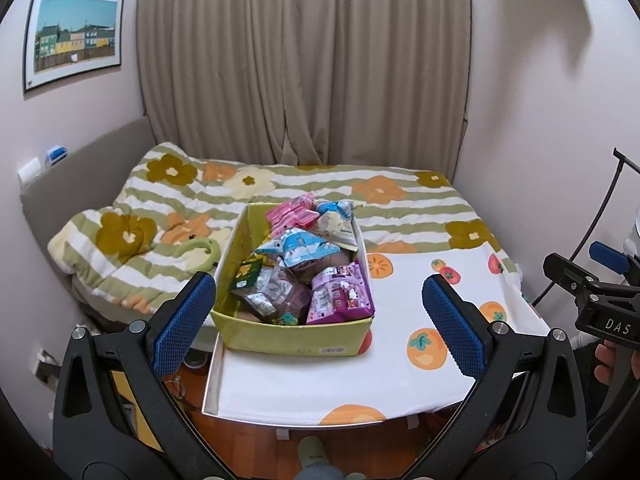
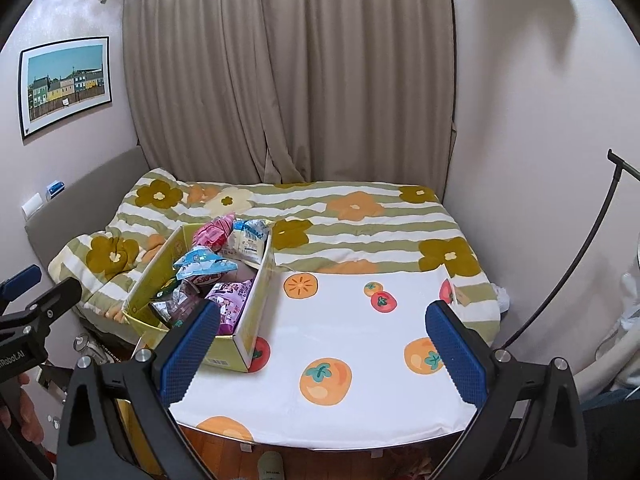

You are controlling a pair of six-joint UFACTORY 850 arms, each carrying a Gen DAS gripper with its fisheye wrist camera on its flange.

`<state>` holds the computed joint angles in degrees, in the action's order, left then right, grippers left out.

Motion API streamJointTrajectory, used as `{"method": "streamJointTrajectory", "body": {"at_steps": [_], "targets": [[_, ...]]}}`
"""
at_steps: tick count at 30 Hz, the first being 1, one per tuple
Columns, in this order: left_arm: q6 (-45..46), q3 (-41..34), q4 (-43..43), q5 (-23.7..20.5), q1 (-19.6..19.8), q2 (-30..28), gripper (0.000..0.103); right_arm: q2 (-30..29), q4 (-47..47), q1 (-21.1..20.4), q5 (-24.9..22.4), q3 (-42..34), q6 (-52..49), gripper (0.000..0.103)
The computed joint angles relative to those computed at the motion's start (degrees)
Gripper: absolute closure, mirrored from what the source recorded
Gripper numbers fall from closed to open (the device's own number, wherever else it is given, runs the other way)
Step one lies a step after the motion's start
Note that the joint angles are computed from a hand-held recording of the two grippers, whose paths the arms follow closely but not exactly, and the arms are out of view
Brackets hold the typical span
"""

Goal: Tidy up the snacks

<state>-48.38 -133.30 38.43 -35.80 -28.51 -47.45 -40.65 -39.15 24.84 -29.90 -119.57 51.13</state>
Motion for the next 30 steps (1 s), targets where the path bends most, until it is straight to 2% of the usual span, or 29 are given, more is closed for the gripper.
{"method": "streamJointTrajectory", "body": {"at_steps": [10,30], "targets": [[0.0,-0.9,1.4,-0.1,-0.9,-0.4,0.001,2.0,-3.1,-0.1,0.7,2.9,3.7,0.001],[-1.7,-2.1,3.2,-1.5,-1.6,-1.3,0.001,1.1,-1.6,-0.6,0.3,1.9,2.1,0.001]]}}
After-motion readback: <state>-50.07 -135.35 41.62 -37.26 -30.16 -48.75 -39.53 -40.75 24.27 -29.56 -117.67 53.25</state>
